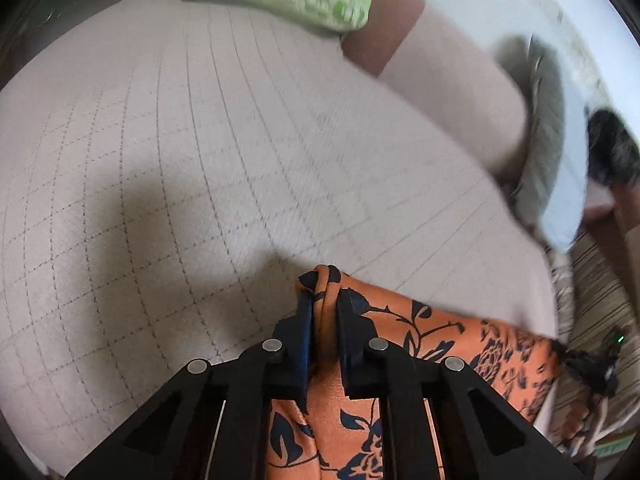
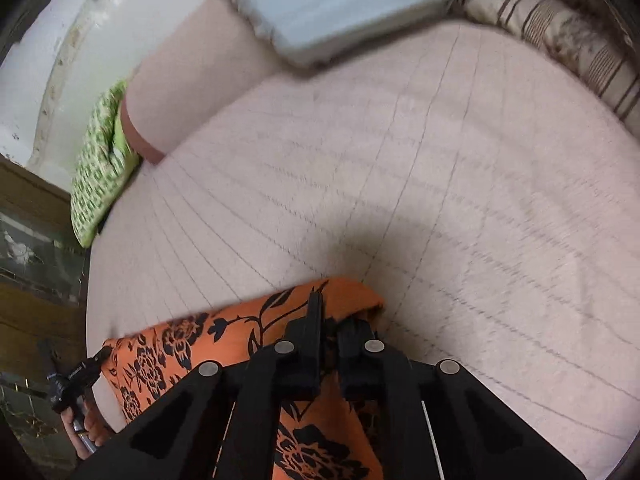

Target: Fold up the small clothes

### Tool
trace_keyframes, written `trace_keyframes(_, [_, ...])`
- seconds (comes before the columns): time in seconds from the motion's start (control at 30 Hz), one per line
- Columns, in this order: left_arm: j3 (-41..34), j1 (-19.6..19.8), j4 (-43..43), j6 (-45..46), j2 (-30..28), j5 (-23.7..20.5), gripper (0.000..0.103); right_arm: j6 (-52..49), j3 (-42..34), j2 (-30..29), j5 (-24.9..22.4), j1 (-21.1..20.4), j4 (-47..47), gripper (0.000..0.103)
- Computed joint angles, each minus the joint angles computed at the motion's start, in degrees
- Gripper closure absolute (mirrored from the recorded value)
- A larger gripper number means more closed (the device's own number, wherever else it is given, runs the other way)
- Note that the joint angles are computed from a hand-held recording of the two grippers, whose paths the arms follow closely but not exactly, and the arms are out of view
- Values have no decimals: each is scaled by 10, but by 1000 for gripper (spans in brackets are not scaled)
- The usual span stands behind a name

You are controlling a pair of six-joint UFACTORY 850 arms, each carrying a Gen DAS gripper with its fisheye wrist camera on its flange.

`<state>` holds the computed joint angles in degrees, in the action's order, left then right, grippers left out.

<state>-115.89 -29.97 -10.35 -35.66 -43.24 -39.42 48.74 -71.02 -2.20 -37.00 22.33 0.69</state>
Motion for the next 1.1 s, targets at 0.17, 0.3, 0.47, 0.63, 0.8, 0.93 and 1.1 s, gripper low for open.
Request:
trace_keyframes(0.17, [4,7,-13,-12,-8,9,93,45,4,-5,0,-8,-39,99])
trace_keyframes(0.3, [-30,11,-13,-33,-49,-26,86,72,-24,-63,-64,6,-109,99])
trace_keyframes(0.47, [56,-2,61,-91,32,23,61,98,-5,-8,-40,39,-150,71])
trace_keyframes(0.63, [220,-29,143,-201,154,85,47,173,48,78,-20,116,-208,43])
trace_keyframes(0.8, [320,-76,208,-290,221,88,47,308,136,145,21,194,-226,41])
trace_keyframes(0.93, [346,-104,174,-261,239,81,48,376,164,152,7,249,-279,41])
trace_keyframes(1.1, [380,-115,161,-227,251,137,56,452,198,179,-21,254,-325,45])
